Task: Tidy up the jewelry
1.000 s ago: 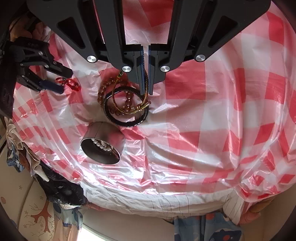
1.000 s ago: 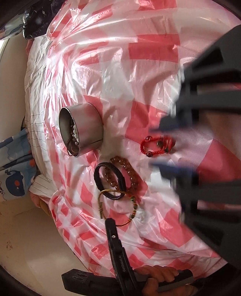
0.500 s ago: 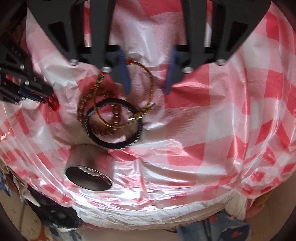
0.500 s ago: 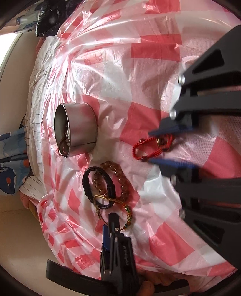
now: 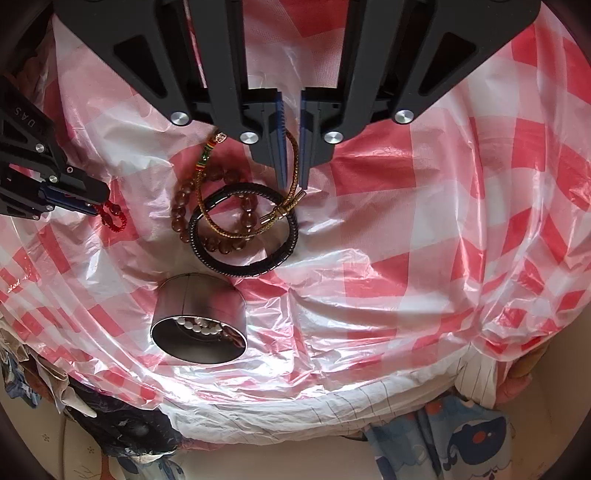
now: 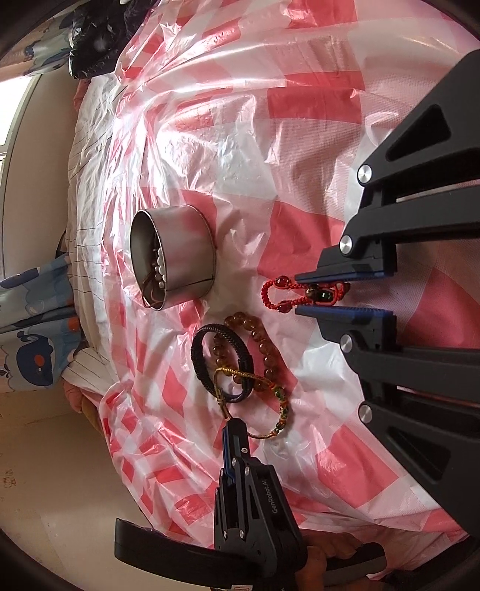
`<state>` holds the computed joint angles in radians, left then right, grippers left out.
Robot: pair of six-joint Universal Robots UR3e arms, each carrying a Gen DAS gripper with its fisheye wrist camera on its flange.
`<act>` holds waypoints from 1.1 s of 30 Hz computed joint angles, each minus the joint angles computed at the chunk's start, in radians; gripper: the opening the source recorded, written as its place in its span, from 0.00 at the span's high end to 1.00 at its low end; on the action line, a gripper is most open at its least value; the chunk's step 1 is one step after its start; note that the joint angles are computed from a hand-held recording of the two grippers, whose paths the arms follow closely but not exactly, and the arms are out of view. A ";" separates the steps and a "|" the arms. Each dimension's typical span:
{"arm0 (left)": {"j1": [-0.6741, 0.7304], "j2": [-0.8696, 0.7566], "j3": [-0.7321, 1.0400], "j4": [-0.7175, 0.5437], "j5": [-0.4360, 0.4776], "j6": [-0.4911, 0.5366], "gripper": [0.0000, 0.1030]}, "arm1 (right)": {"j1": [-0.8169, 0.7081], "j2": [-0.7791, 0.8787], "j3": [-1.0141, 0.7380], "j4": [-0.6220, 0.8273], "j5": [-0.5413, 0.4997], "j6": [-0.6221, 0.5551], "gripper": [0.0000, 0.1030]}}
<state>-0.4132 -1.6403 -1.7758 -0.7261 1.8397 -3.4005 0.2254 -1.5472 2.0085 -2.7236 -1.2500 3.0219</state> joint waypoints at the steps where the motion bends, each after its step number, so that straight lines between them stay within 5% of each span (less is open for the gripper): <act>1: -0.003 0.000 0.001 0.003 0.005 0.002 0.98 | -0.003 -0.003 0.004 -0.006 0.007 0.001 0.88; 13: 0.005 0.013 -0.007 0.009 0.008 0.005 0.99 | 0.002 0.005 -0.006 0.000 0.005 0.006 0.85; 14: 0.014 0.020 -0.013 0.006 0.005 -0.002 0.99 | 0.001 0.004 -0.006 0.004 0.000 0.009 0.66; 16: 0.032 0.030 -0.027 0.003 -0.006 -0.011 0.98 | -0.002 -0.013 0.008 -0.009 -0.009 0.015 0.43; 17: 0.035 0.029 -0.029 0.001 -0.002 -0.018 0.97 | 0.001 -0.019 0.016 -0.022 -0.016 0.015 0.43; 21: 0.035 -0.005 -0.020 -0.013 0.021 -0.037 0.54 | 0.052 0.039 -0.040 0.022 -0.102 0.005 0.43; 22: 0.029 -0.016 -0.019 -0.008 0.023 -0.031 0.54 | 0.060 0.045 -0.044 0.019 -0.116 0.002 0.43; 23: 0.029 -0.024 -0.015 -0.009 0.013 -0.021 0.55 | 0.066 0.052 -0.048 0.018 -0.122 -0.004 0.57; 25: 0.026 -0.032 -0.009 -0.004 -0.023 0.004 0.95 | 0.057 0.056 -0.050 0.032 -0.099 -0.018 0.85; 26: 0.017 -0.032 -0.008 0.002 -0.024 0.014 1.00 | 0.046 0.054 -0.049 0.042 -0.082 -0.019 0.88; 28: 0.009 -0.016 -0.010 0.014 -0.028 0.021 1.00 | 0.010 0.036 -0.040 0.065 -0.010 -0.024 0.88; 31: 0.072 0.074 -0.063 0.075 -0.167 0.010 1.00 | -0.061 -0.002 -0.007 0.067 0.117 -0.006 0.88; 33: 0.069 0.086 -0.046 0.073 -0.157 0.011 1.00 | -0.123 -0.034 0.018 0.048 0.209 0.021 0.88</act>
